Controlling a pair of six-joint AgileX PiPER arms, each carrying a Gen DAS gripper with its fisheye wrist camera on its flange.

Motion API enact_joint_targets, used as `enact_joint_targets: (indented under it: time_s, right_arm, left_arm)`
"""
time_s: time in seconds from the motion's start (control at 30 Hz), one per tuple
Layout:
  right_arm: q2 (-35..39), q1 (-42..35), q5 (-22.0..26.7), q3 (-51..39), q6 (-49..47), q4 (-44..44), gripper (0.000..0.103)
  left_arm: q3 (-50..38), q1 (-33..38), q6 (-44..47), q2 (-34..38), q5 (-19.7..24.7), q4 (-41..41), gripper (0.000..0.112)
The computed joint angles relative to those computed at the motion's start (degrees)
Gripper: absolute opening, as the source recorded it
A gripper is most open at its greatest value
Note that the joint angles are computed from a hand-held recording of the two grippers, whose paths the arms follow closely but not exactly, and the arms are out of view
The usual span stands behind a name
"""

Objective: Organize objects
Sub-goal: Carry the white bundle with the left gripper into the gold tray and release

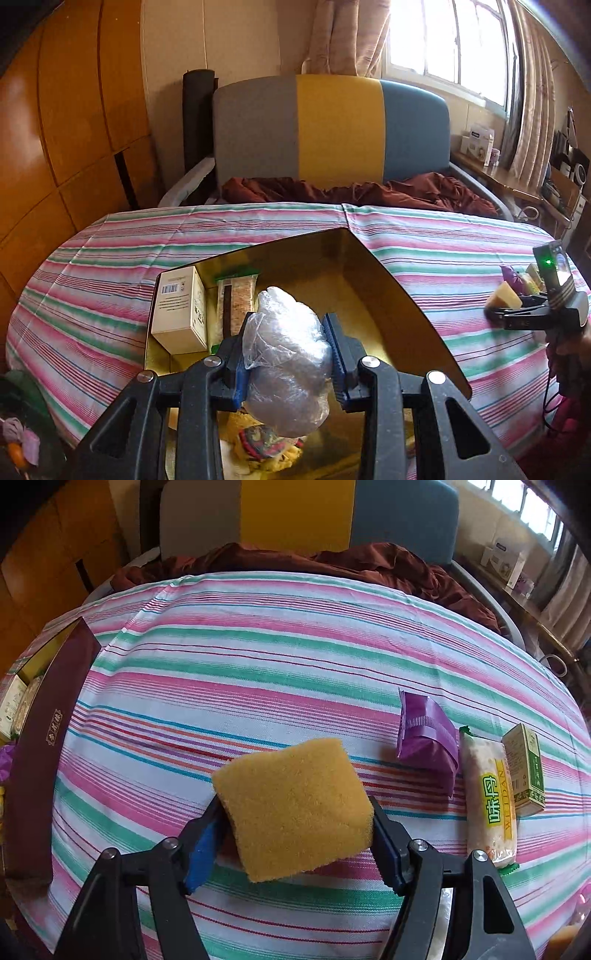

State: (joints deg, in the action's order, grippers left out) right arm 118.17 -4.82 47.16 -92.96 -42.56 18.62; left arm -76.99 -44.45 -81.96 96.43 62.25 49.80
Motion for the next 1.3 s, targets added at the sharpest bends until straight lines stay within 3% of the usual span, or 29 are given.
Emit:
enact_joint_targets:
  time_s: [0.63, 0.83, 0.97, 1.3]
  right_arm:
    - [-0.13, 0.20, -0.42, 0.32, 0.18, -0.35, 0.074]
    - [-0.02, 0.28, -0.30, 0.09, 0.35, -0.55, 0.074]
    - [0.05, 0.43, -0.21, -0.03, 0.55, -0.69, 0.075]
    - [-0.13, 0.78, -0.12, 0.16, 0.64, -1.00, 0.075]
  left_arm:
    - [-4.46, 8.68, 11.60, 3.99, -5.95, -9.30, 0.035]
    - [-7.48, 15.45, 20.15, 6.75, -9.37, -19.25, 0.035]
    - [-9.91, 22.12, 27.96, 9.31, -12.63, -30.74, 0.035]
    - [-21.81, 28.60, 37.32, 19.43, -9.22, -39.07, 0.035]
